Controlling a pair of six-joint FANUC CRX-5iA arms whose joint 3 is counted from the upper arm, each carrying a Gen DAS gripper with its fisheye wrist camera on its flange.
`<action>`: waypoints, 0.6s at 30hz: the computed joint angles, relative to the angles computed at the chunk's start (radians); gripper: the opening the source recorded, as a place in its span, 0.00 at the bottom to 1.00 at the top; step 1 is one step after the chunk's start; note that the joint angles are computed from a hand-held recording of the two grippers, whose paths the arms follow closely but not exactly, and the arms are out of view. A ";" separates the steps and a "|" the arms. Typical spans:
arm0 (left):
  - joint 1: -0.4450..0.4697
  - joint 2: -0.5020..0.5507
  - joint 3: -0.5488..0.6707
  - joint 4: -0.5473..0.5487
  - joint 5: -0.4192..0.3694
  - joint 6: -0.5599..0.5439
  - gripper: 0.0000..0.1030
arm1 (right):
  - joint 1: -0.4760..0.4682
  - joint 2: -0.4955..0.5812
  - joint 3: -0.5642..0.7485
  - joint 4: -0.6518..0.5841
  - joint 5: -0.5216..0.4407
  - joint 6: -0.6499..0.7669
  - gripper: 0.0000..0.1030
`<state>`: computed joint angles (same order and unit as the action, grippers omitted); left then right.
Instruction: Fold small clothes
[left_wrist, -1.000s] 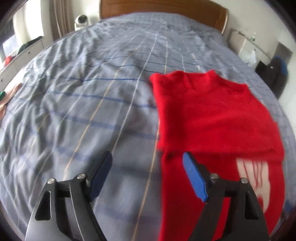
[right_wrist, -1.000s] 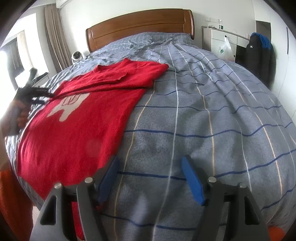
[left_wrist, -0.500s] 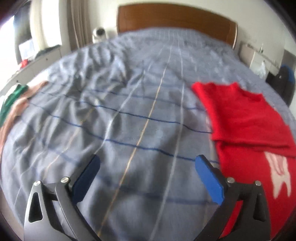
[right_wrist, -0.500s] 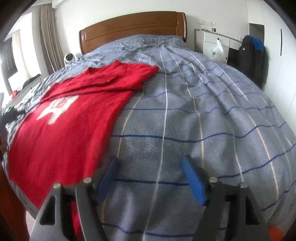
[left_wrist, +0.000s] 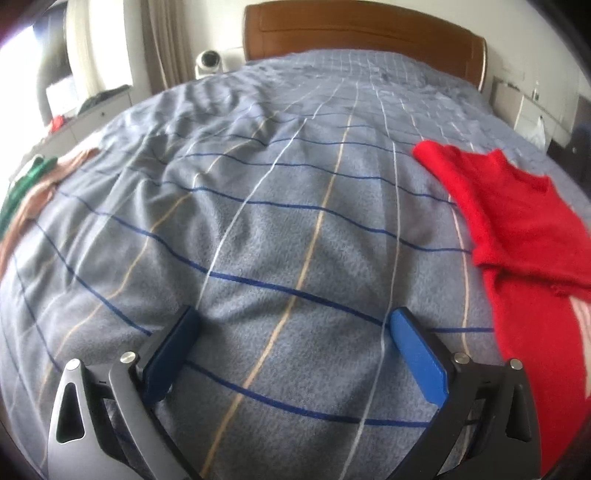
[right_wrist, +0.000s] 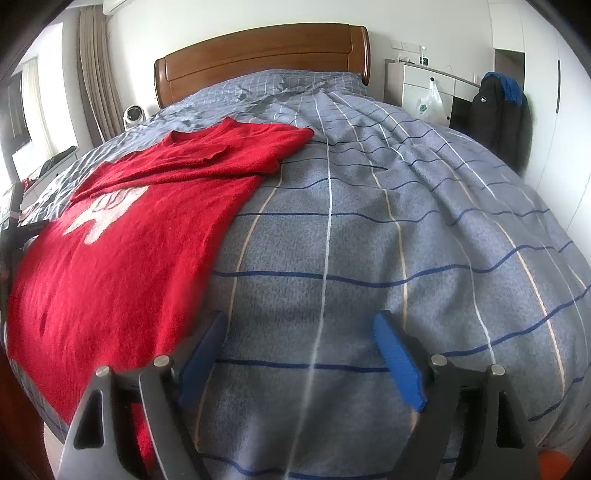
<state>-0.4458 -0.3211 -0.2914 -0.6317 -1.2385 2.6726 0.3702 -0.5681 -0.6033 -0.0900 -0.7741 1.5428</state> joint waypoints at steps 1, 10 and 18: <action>-0.010 0.002 0.004 -0.005 -0.009 0.006 1.00 | 0.001 0.001 0.000 -0.001 0.000 -0.001 0.80; -0.024 0.012 0.014 -0.016 -0.030 0.009 1.00 | 0.018 -0.002 -0.011 0.026 0.014 -0.023 0.83; -0.022 0.011 0.013 -0.015 -0.028 0.007 1.00 | 0.040 -0.015 -0.028 0.058 0.019 -0.058 0.83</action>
<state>-0.4680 -0.3105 -0.2779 -0.6465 -1.2668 2.6798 0.4102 -0.5829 -0.6312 -0.0323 -0.7553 1.4845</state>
